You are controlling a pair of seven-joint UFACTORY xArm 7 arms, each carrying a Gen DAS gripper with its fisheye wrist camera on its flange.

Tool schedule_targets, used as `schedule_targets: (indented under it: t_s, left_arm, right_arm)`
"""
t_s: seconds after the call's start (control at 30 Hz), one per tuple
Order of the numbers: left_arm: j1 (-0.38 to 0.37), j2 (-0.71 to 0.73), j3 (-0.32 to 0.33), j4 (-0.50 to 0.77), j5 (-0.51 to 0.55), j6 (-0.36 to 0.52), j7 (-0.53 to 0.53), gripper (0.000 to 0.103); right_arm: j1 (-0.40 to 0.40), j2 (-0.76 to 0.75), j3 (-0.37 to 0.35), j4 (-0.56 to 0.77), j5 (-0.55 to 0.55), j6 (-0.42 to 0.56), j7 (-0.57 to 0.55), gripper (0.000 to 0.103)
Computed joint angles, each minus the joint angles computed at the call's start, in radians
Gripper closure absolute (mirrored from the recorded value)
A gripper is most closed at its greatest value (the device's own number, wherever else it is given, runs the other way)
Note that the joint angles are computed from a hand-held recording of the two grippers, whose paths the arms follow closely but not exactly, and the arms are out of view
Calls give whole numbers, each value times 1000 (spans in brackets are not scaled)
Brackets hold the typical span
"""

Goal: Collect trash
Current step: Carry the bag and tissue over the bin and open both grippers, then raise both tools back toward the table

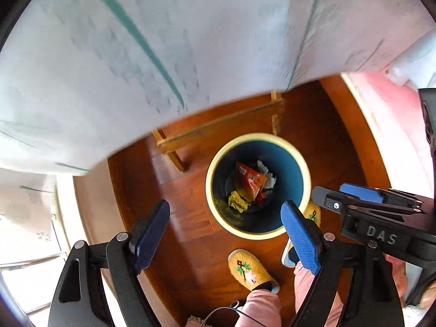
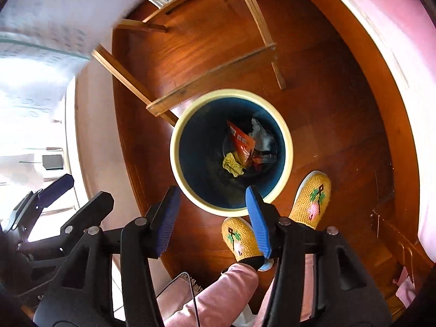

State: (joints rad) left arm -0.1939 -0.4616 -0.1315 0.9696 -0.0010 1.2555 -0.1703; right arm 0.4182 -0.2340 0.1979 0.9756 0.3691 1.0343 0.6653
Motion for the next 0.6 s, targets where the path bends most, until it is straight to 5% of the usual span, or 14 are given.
schedule_targets:
  t_s: [0.3, 0.6]
  left_arm:
    - [28, 33, 33, 341, -21, 222, 42, 18]
    - [56, 166, 62, 756, -77, 412, 54, 19]
  right_arm:
    - [-10, -11, 7, 257, -67, 203, 77, 56]
    - [-14, 90, 37, 683, -179, 442, 127, 56]
